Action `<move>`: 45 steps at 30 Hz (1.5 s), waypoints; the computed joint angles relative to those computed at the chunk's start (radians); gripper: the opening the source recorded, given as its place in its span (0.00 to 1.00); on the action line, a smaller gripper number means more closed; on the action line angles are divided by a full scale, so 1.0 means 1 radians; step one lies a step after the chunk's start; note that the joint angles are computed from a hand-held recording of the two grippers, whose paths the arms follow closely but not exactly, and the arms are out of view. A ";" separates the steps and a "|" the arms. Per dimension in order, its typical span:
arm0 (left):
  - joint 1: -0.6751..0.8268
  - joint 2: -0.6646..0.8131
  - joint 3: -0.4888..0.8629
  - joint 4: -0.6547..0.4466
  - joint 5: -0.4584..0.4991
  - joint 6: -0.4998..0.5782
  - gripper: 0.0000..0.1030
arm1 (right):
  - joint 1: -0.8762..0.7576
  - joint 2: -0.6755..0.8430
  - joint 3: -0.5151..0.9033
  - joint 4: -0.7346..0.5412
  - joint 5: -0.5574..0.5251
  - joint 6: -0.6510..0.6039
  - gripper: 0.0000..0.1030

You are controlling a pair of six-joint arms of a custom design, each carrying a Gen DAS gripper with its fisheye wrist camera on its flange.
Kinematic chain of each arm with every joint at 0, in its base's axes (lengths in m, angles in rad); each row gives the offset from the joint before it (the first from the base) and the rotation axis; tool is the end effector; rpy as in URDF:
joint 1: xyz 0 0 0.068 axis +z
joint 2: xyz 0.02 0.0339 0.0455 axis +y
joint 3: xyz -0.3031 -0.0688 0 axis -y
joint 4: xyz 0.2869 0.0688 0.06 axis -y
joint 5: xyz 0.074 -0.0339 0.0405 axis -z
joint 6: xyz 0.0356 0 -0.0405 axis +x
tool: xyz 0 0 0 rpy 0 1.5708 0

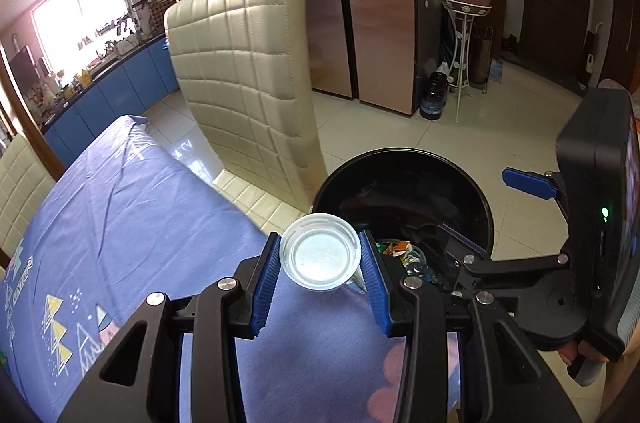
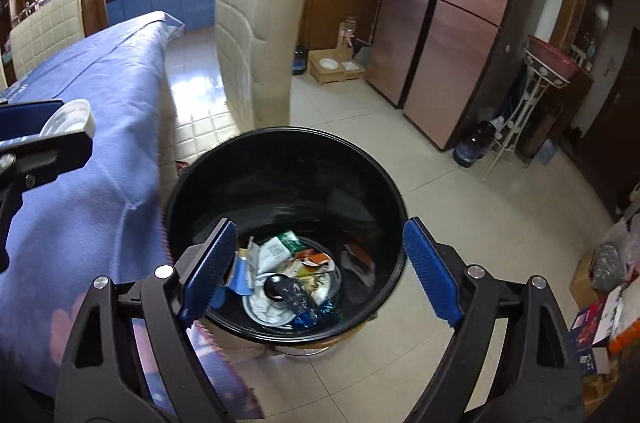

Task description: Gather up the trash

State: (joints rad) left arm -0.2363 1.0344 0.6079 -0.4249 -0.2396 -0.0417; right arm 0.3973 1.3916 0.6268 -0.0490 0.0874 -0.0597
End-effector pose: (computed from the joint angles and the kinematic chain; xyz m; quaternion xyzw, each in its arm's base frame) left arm 0.2185 -0.0439 0.2283 0.0484 0.9290 0.0624 0.3616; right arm 0.2683 0.1092 0.1768 -0.1946 0.9079 0.0220 0.3707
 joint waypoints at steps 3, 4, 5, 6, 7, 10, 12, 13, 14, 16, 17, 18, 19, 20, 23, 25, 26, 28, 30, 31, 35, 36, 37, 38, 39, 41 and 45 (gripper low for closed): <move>-0.025 0.067 0.022 0.028 0.011 -0.012 0.38 | -0.033 0.000 -0.011 0.005 0.011 -0.011 0.82; -0.033 0.084 0.025 0.038 0.012 -0.016 0.38 | -0.040 0.000 -0.014 0.007 0.017 -0.010 0.82; -0.041 0.107 0.030 0.050 0.015 -0.019 0.38 | -0.054 0.000 -0.017 0.008 0.017 -0.008 0.82; -0.046 0.129 0.037 0.059 0.020 -0.023 0.38 | -0.063 0.005 -0.013 0.006 0.012 -0.004 0.82; -0.050 0.149 0.044 0.066 0.025 -0.027 0.38 | -0.078 0.007 -0.012 0.003 0.001 0.000 0.82; -0.058 0.210 0.066 0.090 0.043 -0.029 0.38 | -0.124 0.017 -0.005 -0.012 -0.055 0.014 0.82; -0.064 0.232 0.075 0.109 0.059 -0.025 0.38 | -0.139 0.023 -0.004 -0.016 -0.077 0.014 0.82; -0.066 0.242 0.081 0.114 0.065 -0.026 0.38 | -0.149 0.032 -0.005 -0.009 -0.083 0.008 0.82; -0.065 0.253 0.090 0.115 0.073 -0.026 0.39 | -0.149 0.036 -0.006 -0.005 -0.080 0.006 0.82; -0.059 0.266 0.098 0.121 0.088 -0.026 0.53 | -0.149 0.046 -0.003 0.002 -0.078 0.005 0.82; -0.057 0.266 0.098 0.131 0.092 -0.031 0.65 | -0.152 0.049 -0.001 0.002 -0.082 0.007 0.82; -0.056 0.263 0.097 0.146 0.096 -0.035 0.71 | -0.150 0.054 0.001 0.004 -0.085 0.013 0.82; -0.052 0.263 0.096 0.158 0.103 -0.033 0.74 | -0.150 0.054 0.002 0.002 -0.094 0.017 0.82; -0.050 0.264 0.097 0.166 0.105 -0.031 0.78 | -0.153 0.056 0.003 0.001 -0.104 0.019 0.82; -0.049 0.273 0.108 0.169 0.080 -0.028 0.79 | -0.146 0.061 0.006 -0.002 -0.105 0.024 0.82; -0.039 0.272 0.108 0.163 0.083 -0.029 0.79 | -0.137 0.060 0.008 -0.003 -0.101 0.025 0.82; -0.030 0.268 0.108 0.155 0.085 -0.029 0.79 | -0.132 0.057 0.008 -0.005 -0.101 0.027 0.82; -0.019 0.254 0.102 0.149 0.088 -0.027 0.79 | -0.122 0.043 0.008 -0.012 -0.101 0.032 0.82; -0.006 0.230 0.091 0.139 0.082 -0.020 0.79 | -0.108 0.030 0.010 -0.017 -0.098 0.038 0.82; 0.001 0.215 0.084 0.134 0.081 -0.017 0.79 | -0.101 0.020 0.008 -0.018 -0.093 0.040 0.82; 0.033 0.160 0.060 0.113 0.085 -0.004 0.79 | -0.070 -0.012 0.011 -0.032 -0.070 0.053 0.82; 0.040 0.146 0.054 0.109 0.086 -0.002 0.79 | -0.062 -0.018 0.011 -0.035 -0.063 0.056 0.82; 0.046 0.134 0.050 0.104 0.087 -0.002 0.79 | -0.057 -0.024 0.011 -0.038 -0.058 0.056 0.82; 0.053 0.122 0.045 0.099 0.092 0.000 0.79 | -0.049 -0.030 0.010 -0.041 -0.048 0.058 0.82; 0.059 0.114 0.042 0.095 0.097 0.002 0.79 | -0.043 -0.036 0.008 -0.042 -0.040 0.060 0.82; 0.061 0.098 0.035 0.091 0.096 0.008 0.79 | -0.034 -0.043 0.010 -0.050 -0.032 0.068 0.82; 0.066 0.084 0.033 0.081 0.104 0.015 0.79 | -0.032 -0.057 0.006 -0.059 -0.020 0.070 0.82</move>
State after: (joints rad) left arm -0.1706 1.1184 0.6410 -0.3438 -0.1354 -0.0267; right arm 0.3648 1.3345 0.6332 -0.1083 0.0677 0.0102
